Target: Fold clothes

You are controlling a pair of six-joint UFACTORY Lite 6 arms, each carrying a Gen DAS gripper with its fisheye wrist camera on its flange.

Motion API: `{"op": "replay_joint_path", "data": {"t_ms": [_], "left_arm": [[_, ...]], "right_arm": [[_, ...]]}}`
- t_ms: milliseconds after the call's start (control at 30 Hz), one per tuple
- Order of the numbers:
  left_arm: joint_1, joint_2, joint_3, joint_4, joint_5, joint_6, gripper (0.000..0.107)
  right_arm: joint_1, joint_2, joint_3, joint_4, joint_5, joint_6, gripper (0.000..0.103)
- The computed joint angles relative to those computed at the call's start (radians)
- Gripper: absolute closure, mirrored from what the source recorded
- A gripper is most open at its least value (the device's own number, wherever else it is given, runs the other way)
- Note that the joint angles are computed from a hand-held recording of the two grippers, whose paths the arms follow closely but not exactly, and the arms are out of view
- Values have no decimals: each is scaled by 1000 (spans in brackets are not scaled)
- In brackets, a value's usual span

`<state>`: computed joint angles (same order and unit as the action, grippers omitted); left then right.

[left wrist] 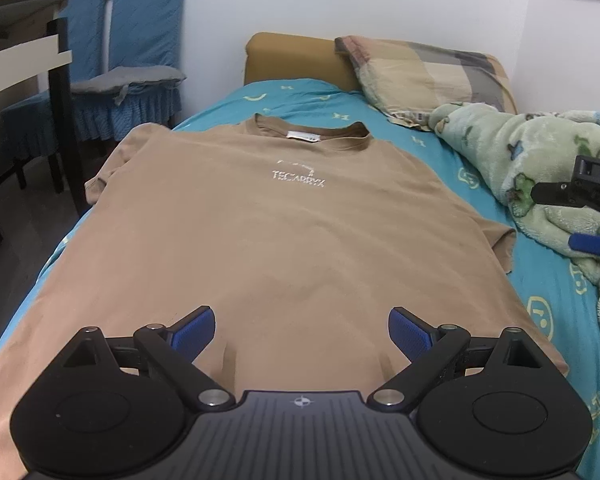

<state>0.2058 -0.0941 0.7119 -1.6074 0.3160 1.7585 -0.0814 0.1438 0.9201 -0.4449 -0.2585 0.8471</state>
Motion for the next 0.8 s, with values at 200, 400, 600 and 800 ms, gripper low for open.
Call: {"op": "replay_joint_path", "data": {"t_ms": [200, 400, 600, 800], "left_arm": [[19, -50, -23, 87, 3, -105, 12], [82, -150, -39, 375, 56, -414, 12], [159, -170, -22, 434, 172, -523, 11], [149, -64, 45, 320, 187, -438, 11]], "right_arm": [[-48, 112, 36, 64, -53, -23, 18], [-146, 205, 54, 14, -143, 168, 18], [-204, 330, 109, 43, -229, 252, 18], [-171, 492, 225, 186, -241, 98, 17]]}}
